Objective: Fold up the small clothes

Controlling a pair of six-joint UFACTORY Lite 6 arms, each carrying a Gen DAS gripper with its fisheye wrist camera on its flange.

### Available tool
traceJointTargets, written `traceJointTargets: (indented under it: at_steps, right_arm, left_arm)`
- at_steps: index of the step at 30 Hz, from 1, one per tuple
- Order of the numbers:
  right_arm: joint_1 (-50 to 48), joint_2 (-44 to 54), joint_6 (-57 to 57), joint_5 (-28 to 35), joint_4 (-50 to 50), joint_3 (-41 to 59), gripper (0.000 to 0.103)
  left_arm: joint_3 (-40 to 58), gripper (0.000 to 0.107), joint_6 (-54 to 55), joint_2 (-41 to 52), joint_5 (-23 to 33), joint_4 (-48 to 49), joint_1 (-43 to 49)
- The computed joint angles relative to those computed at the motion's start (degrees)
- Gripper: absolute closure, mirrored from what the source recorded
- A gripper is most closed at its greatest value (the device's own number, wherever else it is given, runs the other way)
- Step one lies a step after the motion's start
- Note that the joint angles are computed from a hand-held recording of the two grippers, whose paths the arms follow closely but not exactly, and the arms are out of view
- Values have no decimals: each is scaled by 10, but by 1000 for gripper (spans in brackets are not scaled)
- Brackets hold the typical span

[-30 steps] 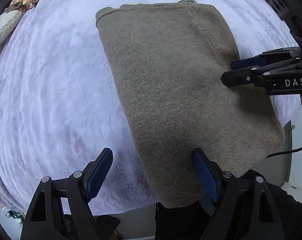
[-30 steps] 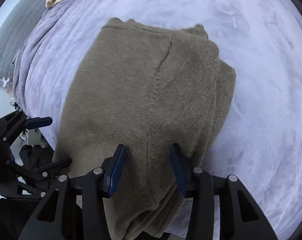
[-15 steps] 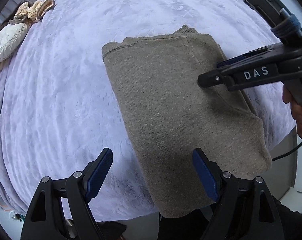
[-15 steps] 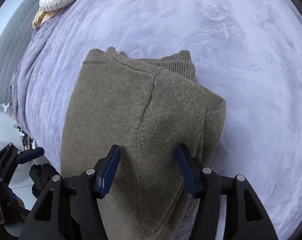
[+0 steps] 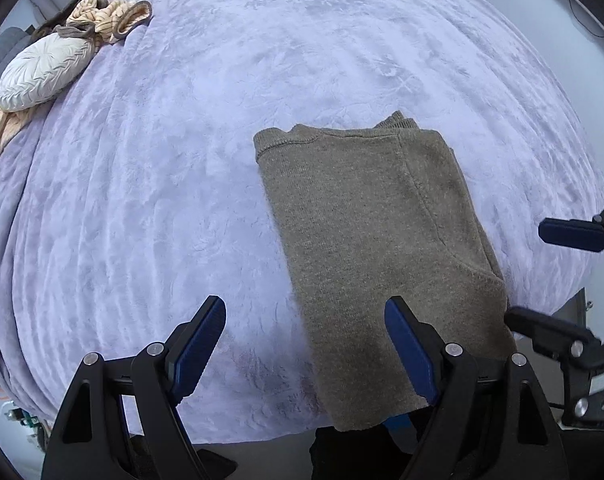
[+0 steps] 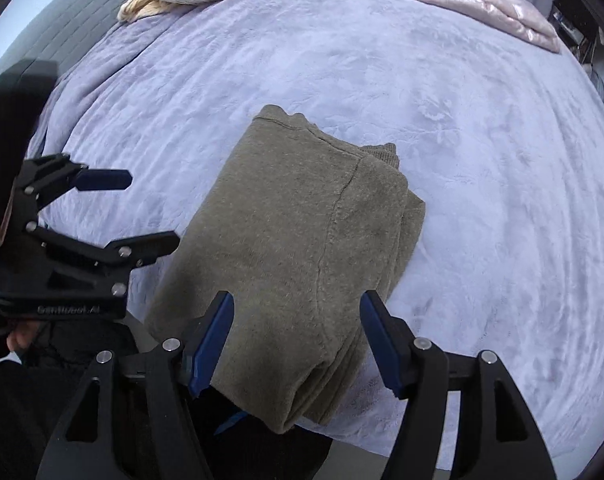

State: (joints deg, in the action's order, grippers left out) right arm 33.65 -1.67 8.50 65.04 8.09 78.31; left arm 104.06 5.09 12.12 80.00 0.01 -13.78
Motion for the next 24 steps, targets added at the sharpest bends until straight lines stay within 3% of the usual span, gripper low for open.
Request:
traceJointTargets:
  at_steps: [8, 24]
  right_arm:
    - [117, 31, 94, 70, -91, 95, 30]
    - [160, 77, 140, 118, -138, 175, 30]
  left_arm:
    - [66, 24, 21, 23, 39, -9, 8]
    - [110, 24, 33, 41, 70, -26, 44]
